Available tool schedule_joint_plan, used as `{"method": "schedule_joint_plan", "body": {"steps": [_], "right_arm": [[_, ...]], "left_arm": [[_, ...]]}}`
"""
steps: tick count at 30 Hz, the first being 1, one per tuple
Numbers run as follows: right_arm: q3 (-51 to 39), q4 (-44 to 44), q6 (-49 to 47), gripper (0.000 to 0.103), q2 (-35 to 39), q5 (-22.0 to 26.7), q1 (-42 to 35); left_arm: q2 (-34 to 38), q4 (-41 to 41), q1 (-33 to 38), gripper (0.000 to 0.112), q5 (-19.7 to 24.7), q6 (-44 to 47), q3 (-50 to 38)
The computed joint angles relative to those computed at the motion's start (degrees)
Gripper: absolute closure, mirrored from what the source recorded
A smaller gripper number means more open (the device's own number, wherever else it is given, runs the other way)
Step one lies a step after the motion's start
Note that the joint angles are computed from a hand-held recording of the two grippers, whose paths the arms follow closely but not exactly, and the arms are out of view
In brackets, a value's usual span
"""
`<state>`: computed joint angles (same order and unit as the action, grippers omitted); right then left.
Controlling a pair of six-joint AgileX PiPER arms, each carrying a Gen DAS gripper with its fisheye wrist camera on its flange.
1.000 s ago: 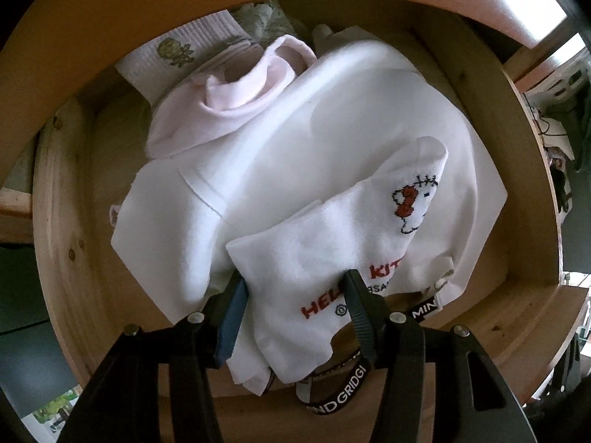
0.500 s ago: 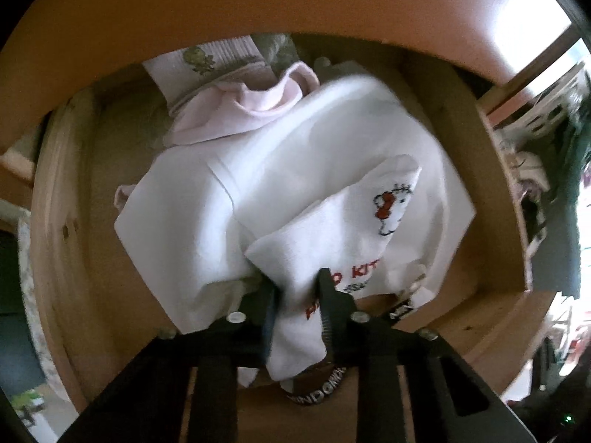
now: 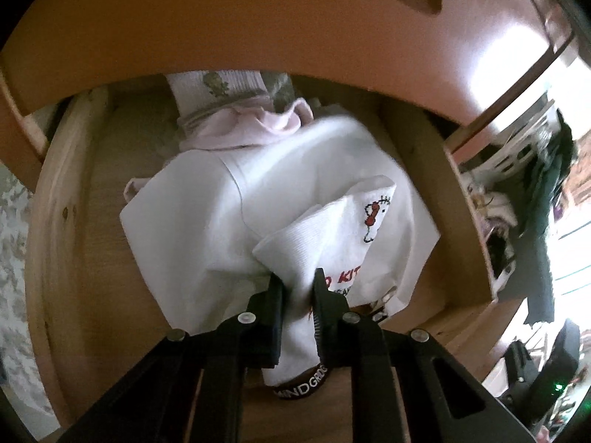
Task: Organize soft objects
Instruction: 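Lift the Hello Kitty shirt up out of the drawer with the left gripper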
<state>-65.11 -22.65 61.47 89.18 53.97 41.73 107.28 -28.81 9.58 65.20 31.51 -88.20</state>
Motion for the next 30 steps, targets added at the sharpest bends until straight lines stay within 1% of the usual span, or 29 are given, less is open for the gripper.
{"method": "schedule_joint_plan", "body": {"steps": [4, 6, 11, 12, 14, 15, 17, 24, 30], "right_arm": [[-0.23, -0.02, -0.70, 0.000, 0.22, -0.61, -0.35], [-0.05, 0.05, -0.86, 0.000, 0.42, -1.07, -0.56], [0.36, 0.81, -1.92, 0.000, 1.02, -2.15, -1.61], [0.40, 0.85, -1.99, 0.000, 1.12, -2.28, -1.80], [0.58, 0.96, -2.17, 0.000, 1.32, -2.73, -2.25], [0.61, 0.92, -2.25, 0.000, 1.44, -2.84, -2.34], [0.88, 0.98, -2.51, 0.000, 1.78, -3.27, -2.57], [1.58, 1.98, -3.77, 0.000, 2.15, -4.50, -3.35], [1.58, 2.12, -3.99, 0.000, 2.26, -4.65, -3.39]], "left_arm": [[-1.99, -4.15, 4.20, 0.098, 0.38, 4.08, 1.81], [-2.78, -6.08, 5.59, 0.098, 0.23, 5.87, 3.06], [-4.93, -9.32, 8.13, 0.098, 1.56, 7.91, 4.57], [-5.11, -9.45, 7.45, 0.098, 1.92, 6.59, 3.61], [-5.45, -10.47, 8.30, 0.098, 2.51, 7.04, 3.55], [-5.04, -11.21, 8.10, 0.098, 1.49, 7.62, 4.19], [-5.61, -12.66, 9.53, 0.098, 2.01, 9.02, 4.95], [-4.83, -15.19, 9.52, 0.099, 0.45, 10.24, 5.43], [-5.73, -17.51, 11.18, 0.100, 0.80, 11.63, 5.60]]}}
